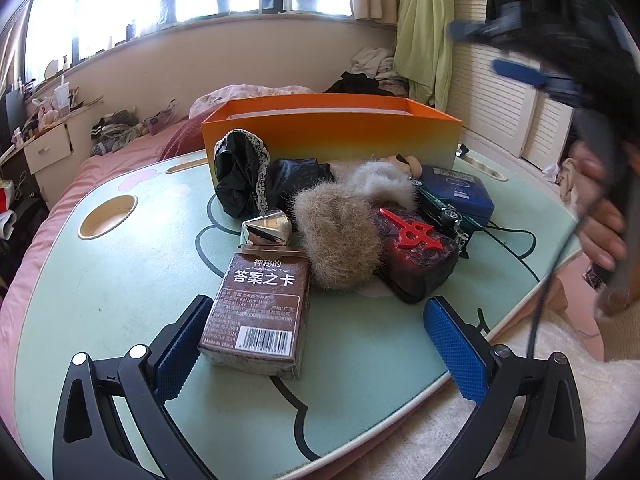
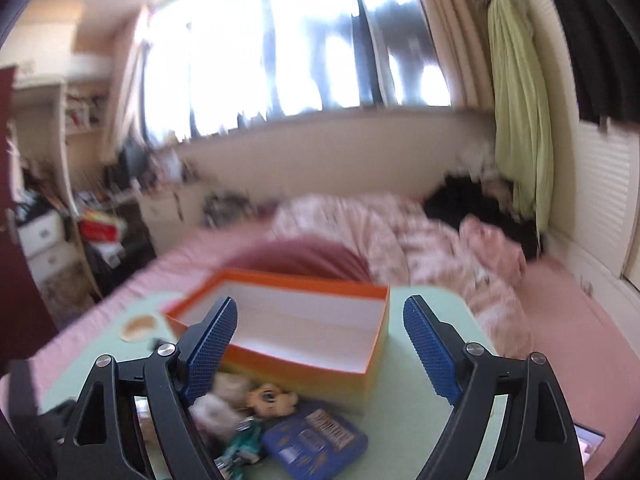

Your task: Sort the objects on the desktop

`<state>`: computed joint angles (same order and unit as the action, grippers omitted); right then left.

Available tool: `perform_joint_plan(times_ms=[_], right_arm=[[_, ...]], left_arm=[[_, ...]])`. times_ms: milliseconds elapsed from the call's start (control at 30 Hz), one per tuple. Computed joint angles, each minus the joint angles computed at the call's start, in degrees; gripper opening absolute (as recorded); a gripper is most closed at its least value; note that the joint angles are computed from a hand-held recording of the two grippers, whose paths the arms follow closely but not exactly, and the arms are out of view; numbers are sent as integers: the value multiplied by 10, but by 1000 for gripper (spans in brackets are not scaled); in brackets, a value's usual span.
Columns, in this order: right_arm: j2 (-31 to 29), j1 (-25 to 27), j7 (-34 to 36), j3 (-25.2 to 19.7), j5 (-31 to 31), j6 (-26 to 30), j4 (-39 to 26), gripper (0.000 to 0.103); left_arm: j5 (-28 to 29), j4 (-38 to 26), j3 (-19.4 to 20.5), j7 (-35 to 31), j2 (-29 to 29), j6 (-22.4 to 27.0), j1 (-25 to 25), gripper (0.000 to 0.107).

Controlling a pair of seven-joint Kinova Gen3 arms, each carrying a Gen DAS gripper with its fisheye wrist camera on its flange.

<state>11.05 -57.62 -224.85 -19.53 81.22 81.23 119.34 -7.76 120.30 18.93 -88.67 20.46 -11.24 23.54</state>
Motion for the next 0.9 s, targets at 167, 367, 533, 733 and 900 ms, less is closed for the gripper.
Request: perform_joint_plan(times_ms=[167, 367, 533, 733, 900], right_arm=[[-14, -12, -26, -28, -61, 82, 14, 92], [-40, 43, -152, -128, -174, 204, 87, 92], [-110, 93, -197, -261, -206, 163, 164, 92], [4, 231, -78, -351, -95, 23, 96, 93], [95, 196, -56, -296, -58, -40, 57, 93]], left_arm=[[-96, 55, 83, 65, -6, -105, -98, 103], [-113, 29, 53, 100, 0, -69, -69, 103], [-71, 4, -6, 90, 0, -16, -6, 103], [16, -8, -79, 13, -3, 9, 78, 103], [24, -4, -45, -6, -2, 6, 44, 103]])
